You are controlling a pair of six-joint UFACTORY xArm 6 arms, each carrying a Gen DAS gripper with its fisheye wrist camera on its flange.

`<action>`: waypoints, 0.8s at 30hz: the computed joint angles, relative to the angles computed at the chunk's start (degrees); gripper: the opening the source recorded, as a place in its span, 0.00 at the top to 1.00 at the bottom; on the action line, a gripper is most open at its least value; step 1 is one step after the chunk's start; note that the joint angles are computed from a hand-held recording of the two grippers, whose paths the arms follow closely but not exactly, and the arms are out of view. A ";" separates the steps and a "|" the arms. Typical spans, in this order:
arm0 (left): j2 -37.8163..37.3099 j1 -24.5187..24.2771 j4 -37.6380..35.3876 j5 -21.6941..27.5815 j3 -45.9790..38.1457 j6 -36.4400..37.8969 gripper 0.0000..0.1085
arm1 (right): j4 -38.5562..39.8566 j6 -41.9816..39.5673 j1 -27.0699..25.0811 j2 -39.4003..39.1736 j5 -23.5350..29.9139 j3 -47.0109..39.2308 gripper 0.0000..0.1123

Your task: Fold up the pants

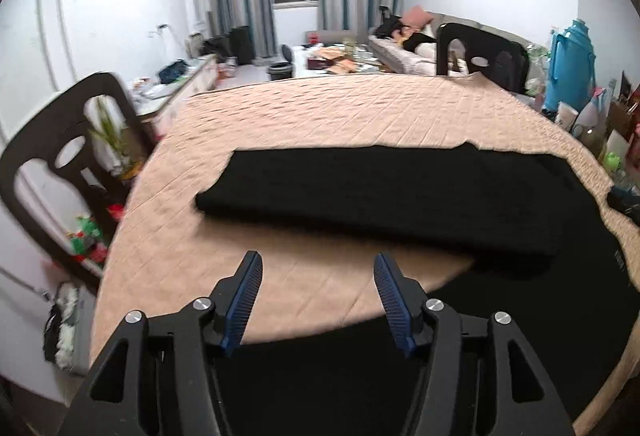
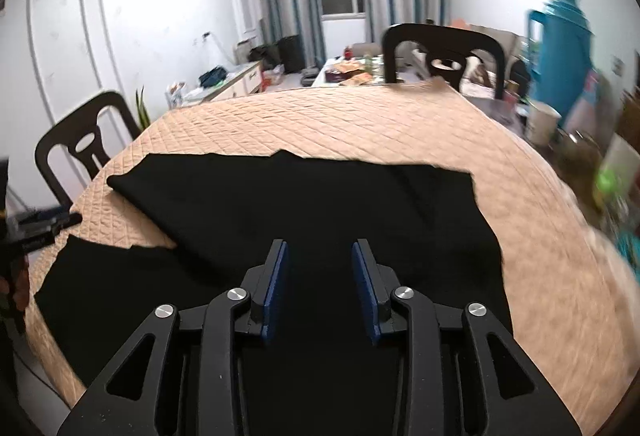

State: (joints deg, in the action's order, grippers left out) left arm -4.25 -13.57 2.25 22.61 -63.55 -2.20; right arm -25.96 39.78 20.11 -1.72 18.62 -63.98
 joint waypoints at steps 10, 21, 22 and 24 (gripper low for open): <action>26.39 -0.41 -2.29 11.36 -32.57 0.58 0.39 | 15.49 -17.86 -2.09 25.97 16.29 -32.08 0.58; 42.44 -0.44 3.34 18.46 -51.48 -5.67 0.29 | 15.03 -16.55 -3.23 39.10 27.84 -50.68 0.57; 42.12 -0.61 4.36 17.37 -50.57 -6.21 0.29 | 13.31 -16.25 -2.95 40.18 28.80 -52.38 0.57; 41.43 -0.89 6.43 16.05 -49.10 -7.28 0.28 | 10.79 -15.40 -2.49 40.74 29.56 -53.09 0.57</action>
State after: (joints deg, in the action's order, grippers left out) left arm 37.18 -14.46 8.68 38.66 -112.65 -9.48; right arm -15.16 24.37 17.62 39.02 48.18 -117.08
